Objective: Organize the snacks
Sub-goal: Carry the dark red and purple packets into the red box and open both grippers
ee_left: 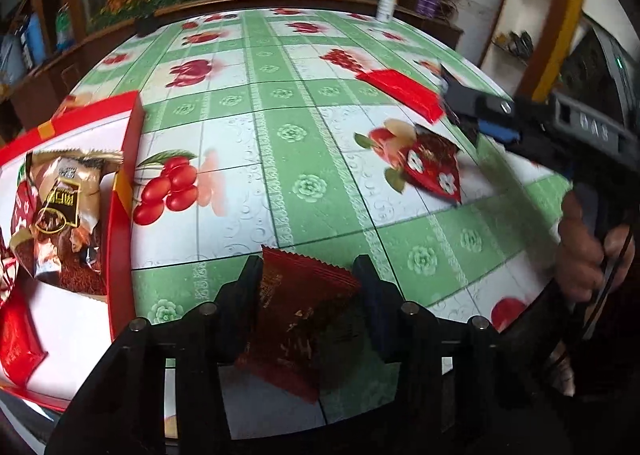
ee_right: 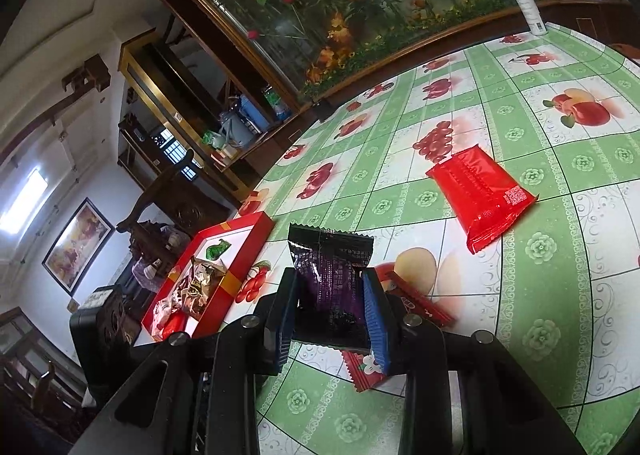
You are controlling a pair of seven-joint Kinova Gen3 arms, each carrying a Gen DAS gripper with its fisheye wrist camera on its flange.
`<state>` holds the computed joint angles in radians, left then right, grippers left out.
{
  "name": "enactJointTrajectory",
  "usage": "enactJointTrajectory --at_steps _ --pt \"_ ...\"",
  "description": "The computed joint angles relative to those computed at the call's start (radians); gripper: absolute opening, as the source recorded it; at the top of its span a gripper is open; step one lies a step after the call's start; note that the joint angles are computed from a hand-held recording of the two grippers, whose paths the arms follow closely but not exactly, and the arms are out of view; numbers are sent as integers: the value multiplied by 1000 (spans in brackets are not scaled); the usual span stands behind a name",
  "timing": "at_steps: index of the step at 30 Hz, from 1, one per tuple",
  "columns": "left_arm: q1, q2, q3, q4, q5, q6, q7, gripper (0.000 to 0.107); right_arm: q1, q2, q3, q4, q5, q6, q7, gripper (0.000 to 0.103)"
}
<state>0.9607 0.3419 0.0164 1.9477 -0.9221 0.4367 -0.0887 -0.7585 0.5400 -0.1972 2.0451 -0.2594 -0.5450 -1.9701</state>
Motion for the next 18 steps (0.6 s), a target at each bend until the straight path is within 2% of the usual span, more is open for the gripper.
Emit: enactJointTrajectory --at_steps 5,9,15,18 --pt "7 -15 -17 14 -30 -21 46 45 -9 -2 8 -1 -15 4 7 34" --pt "14 -42 -14 18 -79 3 92 44 -20 -3 18 -4 -34 9 18 34" --pt "25 -89 14 34 -208 97 219 44 -37 -3 32 -14 -65 25 40 34" --pt "25 -95 44 29 -235 191 249 45 -44 -3 39 -22 -81 40 52 34"
